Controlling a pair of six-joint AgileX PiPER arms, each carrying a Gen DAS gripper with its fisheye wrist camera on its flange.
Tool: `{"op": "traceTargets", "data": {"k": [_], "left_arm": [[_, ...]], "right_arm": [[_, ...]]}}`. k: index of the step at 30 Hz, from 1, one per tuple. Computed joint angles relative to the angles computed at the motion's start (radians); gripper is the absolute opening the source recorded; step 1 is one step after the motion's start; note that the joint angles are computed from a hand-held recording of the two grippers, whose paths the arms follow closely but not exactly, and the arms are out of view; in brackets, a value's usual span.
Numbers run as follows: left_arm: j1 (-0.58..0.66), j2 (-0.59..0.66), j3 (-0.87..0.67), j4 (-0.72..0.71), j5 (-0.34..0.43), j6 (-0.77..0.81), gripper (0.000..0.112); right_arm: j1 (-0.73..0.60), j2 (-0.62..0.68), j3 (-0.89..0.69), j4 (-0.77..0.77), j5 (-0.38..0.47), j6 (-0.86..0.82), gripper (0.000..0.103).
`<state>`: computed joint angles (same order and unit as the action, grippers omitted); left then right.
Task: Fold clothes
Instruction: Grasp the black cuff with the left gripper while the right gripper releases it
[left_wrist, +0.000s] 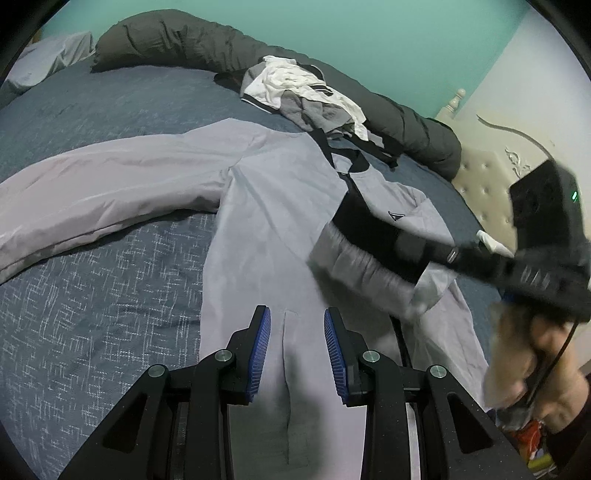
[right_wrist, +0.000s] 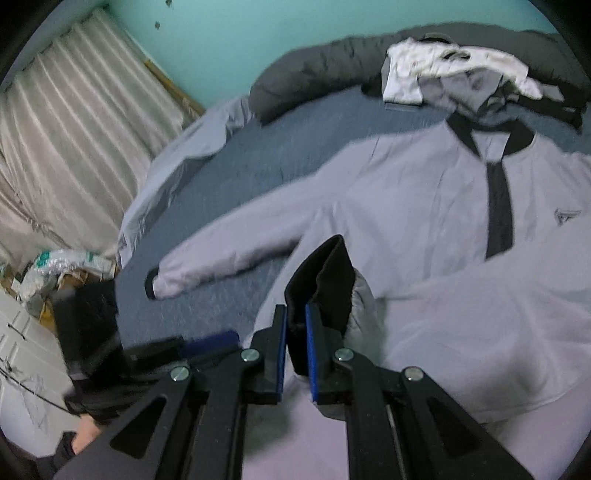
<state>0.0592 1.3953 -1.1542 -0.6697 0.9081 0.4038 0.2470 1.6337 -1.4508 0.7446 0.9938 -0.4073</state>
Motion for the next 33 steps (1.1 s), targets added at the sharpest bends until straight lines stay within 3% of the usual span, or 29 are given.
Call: {"op": "traceTargets", "data": {"k": [3,7,8,14,23,28,33], "left_arm": [[-0.01,0.011,0.0,0.004,-0.008,-0.008,0.033],[-0.035,0.033,-0.008,0.016,-0.019,-0.021,0.034],[-0.045,0.039,-0.012,0.023,-0.024,-0.027,0.039],[-0.09,0.081,-0.042,0.058,-0.048,-0.055,0.044],[-0.137,0.199,-0.111,0.137,-0.066,-0.077,0.045],[-0.15,0.235,-0.115,0.156,-0.083,-0.077,0.045],[-0.167,0.255,-0.119,0.188,-0.086,-0.096,0.045]], "right_arm": [[0.005,0.001,0.042,0.011,0.005,-0.035,0.013],[-0.022,-0.033,0.127,0.058,-0.02,-0.098,0.031],[-0.038,-0.051,0.153,0.074,-0.024,-0.112,0.034],[-0.177,-0.171,0.311,0.167,-0.086,-0.209,0.042],[-0.44,-0.218,0.483,0.334,-0.089,-0.407,0.043],[-0.453,-0.186,0.483,0.284,-0.103,-0.392,0.044],[-0.465,-0.159,0.484,0.332,-0.081,-0.434,0.044]]}}
